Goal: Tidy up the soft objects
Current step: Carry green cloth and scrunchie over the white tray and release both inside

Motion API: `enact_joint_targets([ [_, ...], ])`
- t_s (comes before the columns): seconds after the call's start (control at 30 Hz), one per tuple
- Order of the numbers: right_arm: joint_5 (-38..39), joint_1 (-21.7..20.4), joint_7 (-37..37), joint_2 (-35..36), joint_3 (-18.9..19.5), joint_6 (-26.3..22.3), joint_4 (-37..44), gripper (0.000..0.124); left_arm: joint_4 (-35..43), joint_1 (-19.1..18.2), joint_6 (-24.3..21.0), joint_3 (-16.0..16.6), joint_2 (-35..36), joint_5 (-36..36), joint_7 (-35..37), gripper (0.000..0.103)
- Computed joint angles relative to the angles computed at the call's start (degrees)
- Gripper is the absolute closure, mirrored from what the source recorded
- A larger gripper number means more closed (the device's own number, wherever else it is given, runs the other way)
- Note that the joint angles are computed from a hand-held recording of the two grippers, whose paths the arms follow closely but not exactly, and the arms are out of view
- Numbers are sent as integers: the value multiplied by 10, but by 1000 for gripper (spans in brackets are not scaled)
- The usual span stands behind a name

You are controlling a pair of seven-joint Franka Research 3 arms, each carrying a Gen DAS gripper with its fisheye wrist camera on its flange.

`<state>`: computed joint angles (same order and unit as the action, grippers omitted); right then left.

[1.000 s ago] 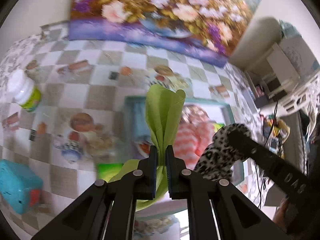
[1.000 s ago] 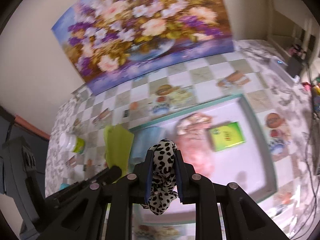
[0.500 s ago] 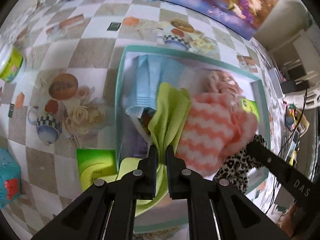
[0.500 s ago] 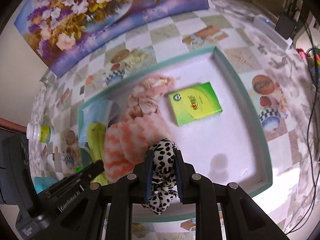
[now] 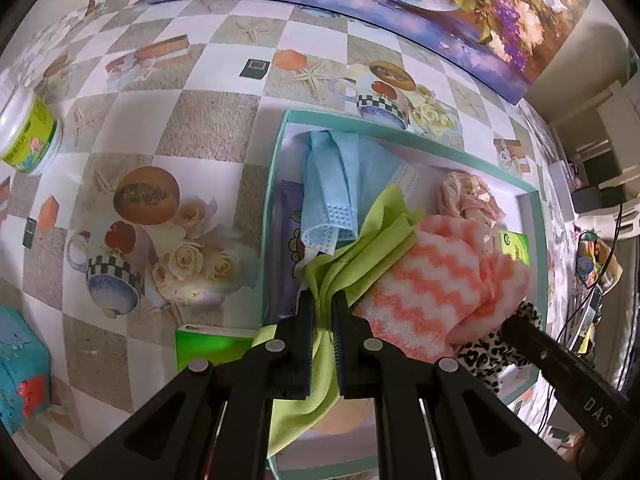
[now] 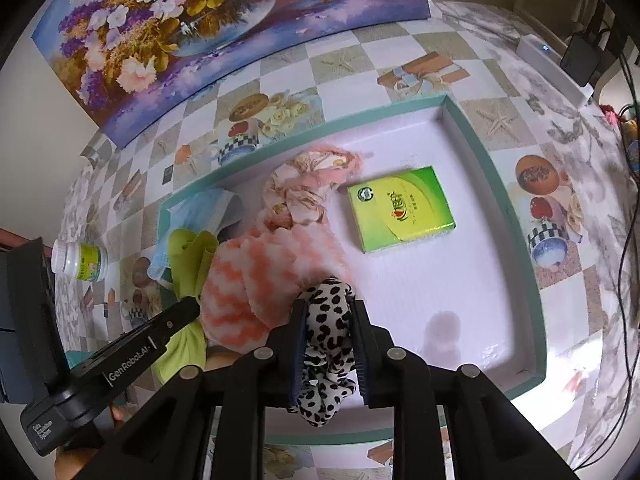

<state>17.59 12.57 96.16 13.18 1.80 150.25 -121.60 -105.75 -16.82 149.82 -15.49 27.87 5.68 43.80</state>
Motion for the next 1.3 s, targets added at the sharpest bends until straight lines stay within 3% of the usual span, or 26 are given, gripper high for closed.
enact_joint_targets([
  [0.13, -6, 2, 7, -11, -2, 5, -4, 96, 18, -2, -16, -3, 4, 2, 10, 87],
  [0.2, -14, 4, 15, -16, -4, 6, -6, 90, 22, -5, -28, -2, 1, 5, 13, 73],
  [0.3, -27, 7, 23, -28, -5, 13, -10, 84, 26, -14, -40, 4, -7, 17, 7, 71],
  [0.77, -41, 15, 24, -49, 3, 26, -18, 82, -5, -23, -53, 20, -63, 55, -49, 53],
  [0.83, -45, 17, 25, -47, 4, 27, -17, 72, -7, -26, -58, 25, -64, 66, -66, 45],
  [0.9, -48, 19, 28, -46, 4, 32, -17, 62, -10, -32, -69, 35, -68, 87, -94, 27],
  [1.1, -59, 24, 36, -39, 3, 32, -14, 53, -26, -25, -77, 41, -78, 116, -144, 17],
  [1.3, -61, 27, 37, -33, 4, 36, -11, 36, -53, -14, -63, 47, -98, 136, -182, 12],
])
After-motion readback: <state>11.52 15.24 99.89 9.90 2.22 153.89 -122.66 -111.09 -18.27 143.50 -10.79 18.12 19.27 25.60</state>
